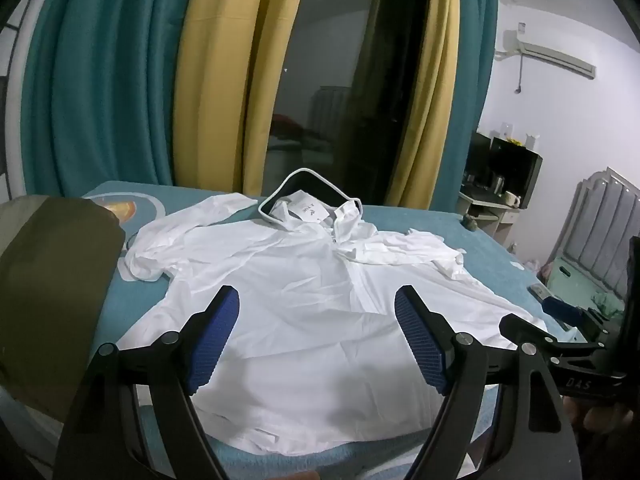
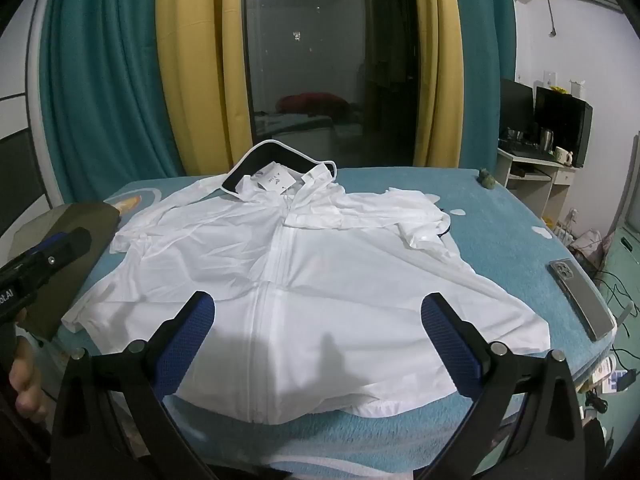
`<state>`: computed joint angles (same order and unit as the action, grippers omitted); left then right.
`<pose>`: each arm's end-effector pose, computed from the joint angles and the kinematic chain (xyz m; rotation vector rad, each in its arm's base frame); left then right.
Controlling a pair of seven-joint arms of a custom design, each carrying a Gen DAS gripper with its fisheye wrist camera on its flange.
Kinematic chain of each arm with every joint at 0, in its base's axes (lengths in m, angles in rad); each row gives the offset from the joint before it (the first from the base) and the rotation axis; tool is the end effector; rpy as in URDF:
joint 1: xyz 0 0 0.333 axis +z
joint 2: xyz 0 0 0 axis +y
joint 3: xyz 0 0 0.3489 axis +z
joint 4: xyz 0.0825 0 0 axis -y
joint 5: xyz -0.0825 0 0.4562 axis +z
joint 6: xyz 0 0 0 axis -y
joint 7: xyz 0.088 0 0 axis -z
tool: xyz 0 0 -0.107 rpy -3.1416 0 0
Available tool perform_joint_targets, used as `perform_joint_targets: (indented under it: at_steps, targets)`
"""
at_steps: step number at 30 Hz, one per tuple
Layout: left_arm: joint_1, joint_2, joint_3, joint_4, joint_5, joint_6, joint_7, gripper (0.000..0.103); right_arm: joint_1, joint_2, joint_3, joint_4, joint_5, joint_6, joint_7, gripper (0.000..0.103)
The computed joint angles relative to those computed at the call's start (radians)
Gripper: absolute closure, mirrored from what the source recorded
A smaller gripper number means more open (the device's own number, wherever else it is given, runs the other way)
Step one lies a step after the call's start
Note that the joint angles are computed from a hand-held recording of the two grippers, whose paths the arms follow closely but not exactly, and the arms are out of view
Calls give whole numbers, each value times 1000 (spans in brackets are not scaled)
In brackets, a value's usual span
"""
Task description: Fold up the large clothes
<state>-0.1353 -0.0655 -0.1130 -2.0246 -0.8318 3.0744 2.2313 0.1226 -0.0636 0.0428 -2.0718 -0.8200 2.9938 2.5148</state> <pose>0.6325 -0.1008 0.5979 -1.5052 1.6879 -1.2368 0.6192 0.1568 0.5615 -1.5594 1.5970 -0.8532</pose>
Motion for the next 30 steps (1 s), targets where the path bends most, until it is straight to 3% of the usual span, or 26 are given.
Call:
perform_joint_targets:
  at_steps: [9,27,30]
  targets:
    - [1,-2,2,-2,24,-8,-29,20,-5,-7,4,-5,-32,2,30,1]
    - [-5,8,10,8,-70,-4,80,20,-9,-6,2,-9,-34,10,34,1]
    - [5,8,1,14,-45,-14,52,20,-10,-4,2,-8,-34,11,35,1]
